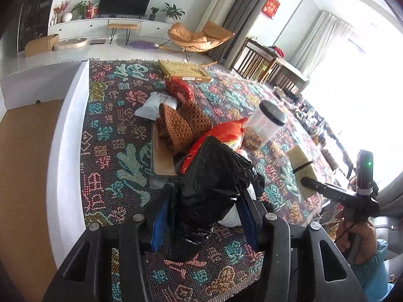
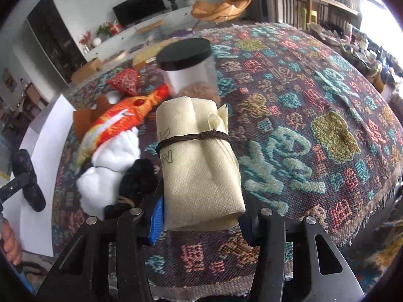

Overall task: Organize soft objects
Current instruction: 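Carry both held items over the white box and open both tools to drop them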

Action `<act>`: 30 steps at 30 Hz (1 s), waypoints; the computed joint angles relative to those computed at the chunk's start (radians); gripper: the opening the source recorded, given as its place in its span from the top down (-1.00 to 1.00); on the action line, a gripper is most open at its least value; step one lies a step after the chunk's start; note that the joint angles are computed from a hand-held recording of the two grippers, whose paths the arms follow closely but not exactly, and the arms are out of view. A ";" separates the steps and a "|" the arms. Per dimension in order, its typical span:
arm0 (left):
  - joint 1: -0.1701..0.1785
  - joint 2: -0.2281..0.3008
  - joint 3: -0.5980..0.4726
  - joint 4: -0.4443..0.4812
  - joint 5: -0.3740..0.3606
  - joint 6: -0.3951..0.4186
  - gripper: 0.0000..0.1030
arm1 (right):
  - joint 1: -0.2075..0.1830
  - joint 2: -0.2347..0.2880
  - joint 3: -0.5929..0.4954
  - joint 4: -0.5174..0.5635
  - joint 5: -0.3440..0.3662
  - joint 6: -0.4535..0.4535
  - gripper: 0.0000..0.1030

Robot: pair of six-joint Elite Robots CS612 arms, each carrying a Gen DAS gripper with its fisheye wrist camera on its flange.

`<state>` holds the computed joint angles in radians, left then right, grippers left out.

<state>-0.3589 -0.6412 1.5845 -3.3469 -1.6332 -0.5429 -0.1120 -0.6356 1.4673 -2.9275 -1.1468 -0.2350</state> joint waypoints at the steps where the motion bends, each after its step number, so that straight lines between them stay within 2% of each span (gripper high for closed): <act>1: 0.004 -0.015 0.025 -0.035 0.008 -0.014 0.04 | 0.011 -0.016 0.015 0.004 0.037 -0.021 -0.01; 5: 0.022 -0.086 0.142 -0.123 0.100 -0.046 0.04 | 0.068 -0.068 0.054 0.062 0.224 -0.114 -0.01; 8: 0.036 -0.146 0.237 -0.124 0.236 -0.071 0.04 | 0.123 -0.093 0.062 0.138 0.341 -0.194 -0.01; 11: 0.048 -0.189 0.304 -0.052 0.386 -0.116 0.03 | 0.183 -0.100 0.047 0.237 0.416 -0.271 -0.05; 12: 0.048 -0.198 0.315 0.002 0.440 -0.140 -0.10 | 0.202 -0.098 0.040 0.262 0.434 -0.295 -0.16; 13: 0.050 -0.206 0.323 0.053 0.481 -0.161 -0.22 | 0.222 -0.094 0.025 0.315 0.444 -0.338 -0.37; 14: 0.052 -0.208 0.330 0.084 0.515 -0.181 -0.61 | 0.242 -0.090 0.007 0.381 0.431 -0.381 -0.51; 16: 0.049 -0.210 0.343 0.112 0.578 -0.226 -0.95 | 0.270 -0.082 -0.010 0.415 0.372 -0.390 -0.55; 18: 0.047 -0.206 0.348 0.112 0.600 -0.256 -0.96 | 0.271 -0.076 0.006 0.336 0.353 -0.356 -0.55; 20: 0.043 -0.195 0.345 0.077 0.589 -0.259 -0.96 | 0.253 -0.069 0.029 0.239 0.347 -0.312 -0.55; 23: 0.027 -0.172 0.318 0.002 0.540 -0.202 -0.96 | 0.212 -0.055 0.076 0.039 0.283 -0.211 -0.55; 26: -0.008 -0.138 0.269 -0.070 0.455 -0.105 -0.96 | 0.180 -0.021 0.100 -0.153 0.097 -0.096 -0.55; 28: -0.035 -0.103 0.219 -0.096 0.370 -0.038 -0.96 | 0.158 0.007 0.103 -0.201 -0.036 -0.033 -0.55; 30: -0.057 -0.058 0.156 -0.095 0.262 0.011 -0.96 | 0.134 0.034 0.100 -0.235 -0.135 0.037 -0.55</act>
